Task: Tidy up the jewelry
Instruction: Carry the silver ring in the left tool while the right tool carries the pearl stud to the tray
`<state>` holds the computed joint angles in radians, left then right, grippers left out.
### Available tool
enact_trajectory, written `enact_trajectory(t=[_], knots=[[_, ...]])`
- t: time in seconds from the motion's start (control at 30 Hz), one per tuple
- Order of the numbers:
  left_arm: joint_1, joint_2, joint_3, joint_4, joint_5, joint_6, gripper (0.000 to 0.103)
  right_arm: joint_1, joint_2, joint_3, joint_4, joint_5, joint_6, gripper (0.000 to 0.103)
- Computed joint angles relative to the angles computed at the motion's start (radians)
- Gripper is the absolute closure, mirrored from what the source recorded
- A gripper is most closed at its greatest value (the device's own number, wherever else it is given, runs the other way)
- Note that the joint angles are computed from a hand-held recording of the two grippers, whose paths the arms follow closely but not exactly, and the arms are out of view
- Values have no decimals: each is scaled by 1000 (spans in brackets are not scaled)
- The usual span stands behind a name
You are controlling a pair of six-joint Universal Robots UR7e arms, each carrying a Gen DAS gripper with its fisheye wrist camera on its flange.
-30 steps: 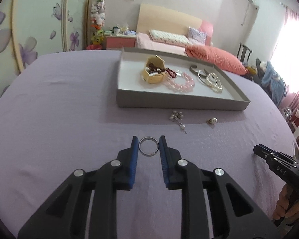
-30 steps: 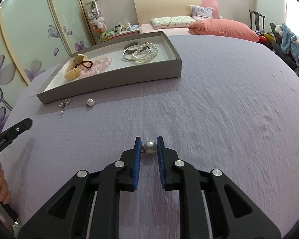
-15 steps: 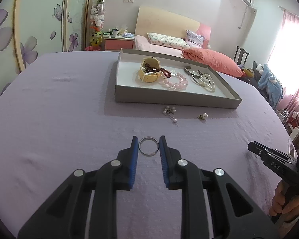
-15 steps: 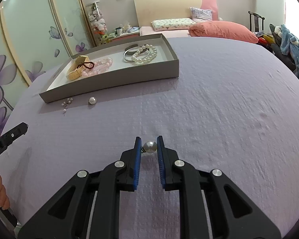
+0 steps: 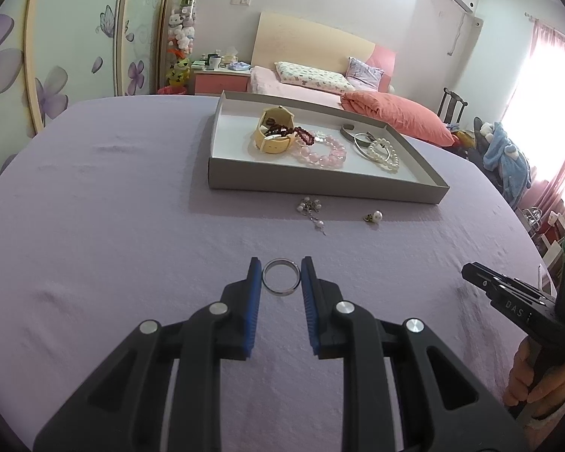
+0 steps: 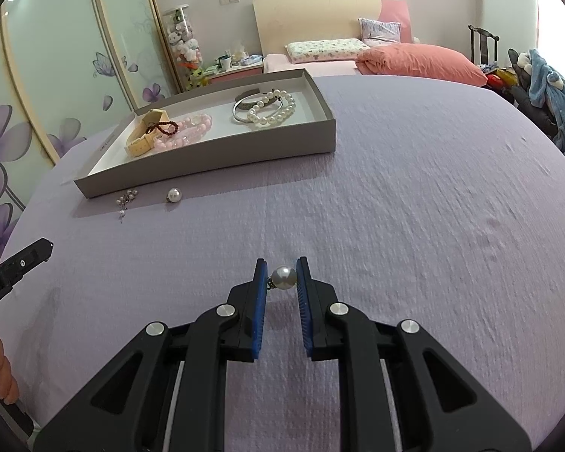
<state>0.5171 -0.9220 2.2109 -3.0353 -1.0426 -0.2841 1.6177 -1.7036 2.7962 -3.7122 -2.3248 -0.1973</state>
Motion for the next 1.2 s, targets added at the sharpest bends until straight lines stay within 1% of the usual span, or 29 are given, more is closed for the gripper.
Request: enact_trajectory(t=[0.27,0.4,0.5,0.6,0.7,0.83,0.87,1.0,1.1,1.2], knots=[[-7,4,0,-12,0,5,81,12,8,-11,-10,-12,-10,86],[-10,7,-5,-30,0,17,81,36,13,-22,-31,-26,-30,86],[-16,12,-14,-57,9,41,81,65,19,-45,-57,-42,-58,86],[-20,26,-37,-106,26,81,81,96,41,-79,-106,-52,-102,86],[-22,48,-66,-168,40,131,81,116,75,-122,-162,-48,-162,86],[-15,103,-131,-246,63,209,81,119,132,-181,-259,-10,-255,86],[-9,121,-156,-265,68,230,81,115,137,-194,-269,4,-269,86],[11,182,-231,-308,71,275,81,70,180,-240,-343,95,-332,86],[26,228,-288,-333,63,308,81,35,206,-280,-359,155,-355,86],[42,269,-339,-349,43,332,81,6,221,-305,-365,199,-364,86]])
